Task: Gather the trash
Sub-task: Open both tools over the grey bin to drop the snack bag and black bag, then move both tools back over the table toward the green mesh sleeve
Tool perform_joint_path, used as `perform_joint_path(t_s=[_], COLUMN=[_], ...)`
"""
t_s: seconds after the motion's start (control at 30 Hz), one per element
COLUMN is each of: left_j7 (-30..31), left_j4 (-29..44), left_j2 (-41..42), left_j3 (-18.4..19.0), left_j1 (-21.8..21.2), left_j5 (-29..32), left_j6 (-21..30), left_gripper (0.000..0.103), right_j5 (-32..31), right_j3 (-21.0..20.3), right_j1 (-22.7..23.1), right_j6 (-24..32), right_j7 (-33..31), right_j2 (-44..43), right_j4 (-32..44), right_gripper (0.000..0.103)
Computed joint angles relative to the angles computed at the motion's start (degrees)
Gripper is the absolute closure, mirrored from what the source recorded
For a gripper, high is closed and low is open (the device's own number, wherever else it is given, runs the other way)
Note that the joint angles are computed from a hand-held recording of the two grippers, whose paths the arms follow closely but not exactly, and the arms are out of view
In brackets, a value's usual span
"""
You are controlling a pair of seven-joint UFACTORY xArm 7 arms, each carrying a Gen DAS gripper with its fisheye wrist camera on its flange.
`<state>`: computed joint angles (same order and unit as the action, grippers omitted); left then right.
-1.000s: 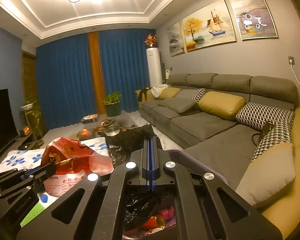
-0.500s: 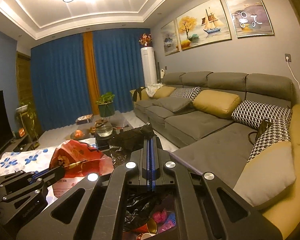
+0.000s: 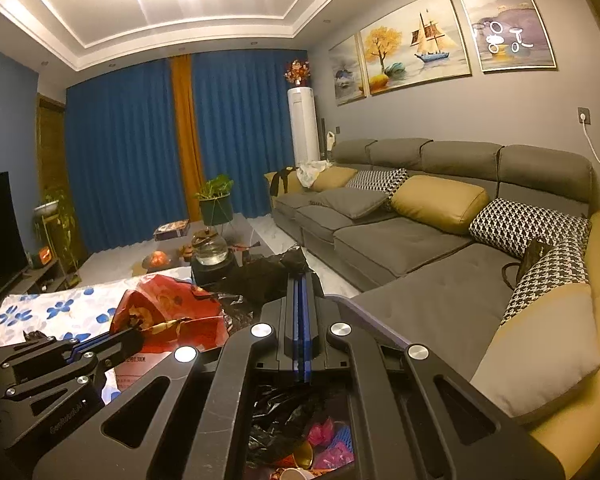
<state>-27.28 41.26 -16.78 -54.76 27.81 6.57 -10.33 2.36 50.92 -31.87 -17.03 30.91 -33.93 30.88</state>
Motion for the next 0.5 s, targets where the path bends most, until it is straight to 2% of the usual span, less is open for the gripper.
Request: perform_joint_path(t_s=[0.07,0.1,0.13,0.17,0.2,0.27,0.33,0.37,0.4,0.43,0.5], left_j7=[0.38,0.72,1.01,1.26,1.41,1.68,2.0,1.88,1.73,1.18,0.84], left_j4=[0.33,0.59,0.66,0.65,0.52,-0.25,-0.86,-1.24,-1.67,-2.68,-4.47], left_j2=[0.69,1.41,2.06,2.56,2.86,2.48,1.87,1.49,1.08,-0.08,-2.11], left_j3=[-0.63,0.0,0.86,1.82,2.65,2.83,3.46,4.01,4.35,5.22,6.47], left_j1=[0.3,-0.3,-1.21,-2.29,-3.12,-3.08,-3.52,-3.89,-4.03,-4.59,-5.46], left_j5=[0.3,0.5,0.64,0.6,0.4,-0.68,-2.27,-2.96,-3.59,-4.56,-5.65], left_j6=[0.0,0.18,0.15,0.14,-0.06,-1.13,-1.05,-1.13,-1.34,-1.63,-2.03], left_gripper=[0.096,0.091,0.088,0.076,0.06,0.046,0.04,0.033,0.027,0.025,0.017], right_j5=[-0.15,-0.11,0.03,0.08,0.31,0.59,0.64,0.8,0.93,1.11,1.22], right_j3=[-0.21,-0.29,-0.34,-0.62,-0.68,-1.12,-1.94,-2.56,-2.78,-2.75,-2.68], right_j1=[0.03,0.06,0.0,0.06,0.0,0.47,1.2,1.87,2.2,2.32,2.7], right_j6=[0.36,0.47,0.62,0.29,0.13,0.33,0.46,0.57,0.74,0.84,1.43], right_j7=[-0.2,-0.17,-0.01,0.14,0.33,0.63,0.93,1.22,1.54,1.98,2.98], right_j2=[0.41,0.38,0.16,0.07,-0.28,-1.05,-1.25,-1.81,-2.46,-3.31,-5.61], right_j4=[0.38,0.4,0.38,0.1,-0.1,-0.64,-1.1,-1.57,-1.91,-2.3,-3.19], right_gripper=[0.098,0.092,0.082,0.077,0.069,0.068,0.068,0.067,0.06,0.052,0.044])
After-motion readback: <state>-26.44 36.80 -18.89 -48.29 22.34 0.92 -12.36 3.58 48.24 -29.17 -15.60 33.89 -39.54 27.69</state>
